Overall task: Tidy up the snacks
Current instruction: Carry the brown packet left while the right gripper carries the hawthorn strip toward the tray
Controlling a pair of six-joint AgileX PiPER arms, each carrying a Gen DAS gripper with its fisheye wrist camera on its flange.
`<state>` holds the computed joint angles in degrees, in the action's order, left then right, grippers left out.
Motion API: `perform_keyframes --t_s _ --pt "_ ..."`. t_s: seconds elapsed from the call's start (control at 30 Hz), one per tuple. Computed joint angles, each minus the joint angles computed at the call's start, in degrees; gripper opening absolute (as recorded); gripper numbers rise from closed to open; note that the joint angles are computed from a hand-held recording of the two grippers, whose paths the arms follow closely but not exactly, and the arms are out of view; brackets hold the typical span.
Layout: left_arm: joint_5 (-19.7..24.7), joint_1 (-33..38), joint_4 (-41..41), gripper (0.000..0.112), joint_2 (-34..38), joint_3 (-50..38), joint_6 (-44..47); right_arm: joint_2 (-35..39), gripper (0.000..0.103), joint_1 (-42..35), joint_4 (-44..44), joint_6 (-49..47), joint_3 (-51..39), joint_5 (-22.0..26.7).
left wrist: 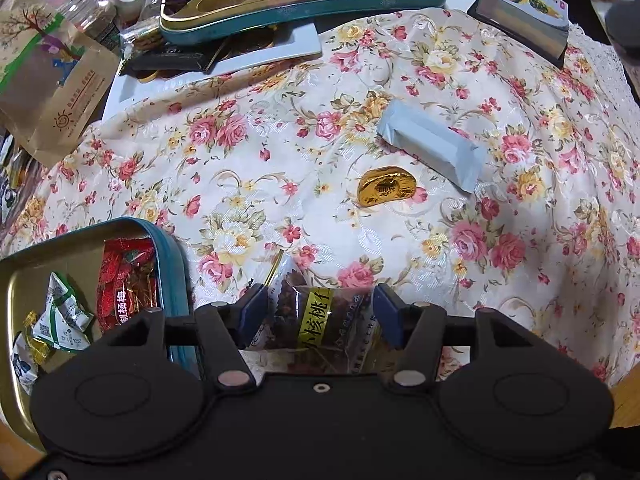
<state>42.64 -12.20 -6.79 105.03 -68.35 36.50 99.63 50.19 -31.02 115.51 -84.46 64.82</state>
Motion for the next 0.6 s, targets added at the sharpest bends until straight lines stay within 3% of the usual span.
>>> perform_keyframes --t_s 0.1,0.2,0.27,0.47,0.6 --pt "7.60 2.71 -3.71 0.057 2.64 -6.07 -0.54 -0.35 0.022 -0.06 -0.13 0.31 0.45 -0.09" --pt "15.93 6.40 -7.05 0.057 5.93 -13.16 -6.30 -0.43 0.022 0.22 -0.67 0.86 0.38 0.76" --pt "19.19 8.21 -7.65 0.057 7.41 -15.90 -10.72 -0.15 0.022 0.19 -0.59 0.72 0.08 0.95" --pt "22.65 10.70 -9.09 0.057 8.88 -16.84 -17.01 1.66 0.022 0.07 0.21 -1.99 -2.19 1.03" --pt "20.74 9.18 -8.73 0.057 8.74 -16.21 -17.99 2.61 0.022 0.30 -0.02 -2.84 -3.62 2.21"
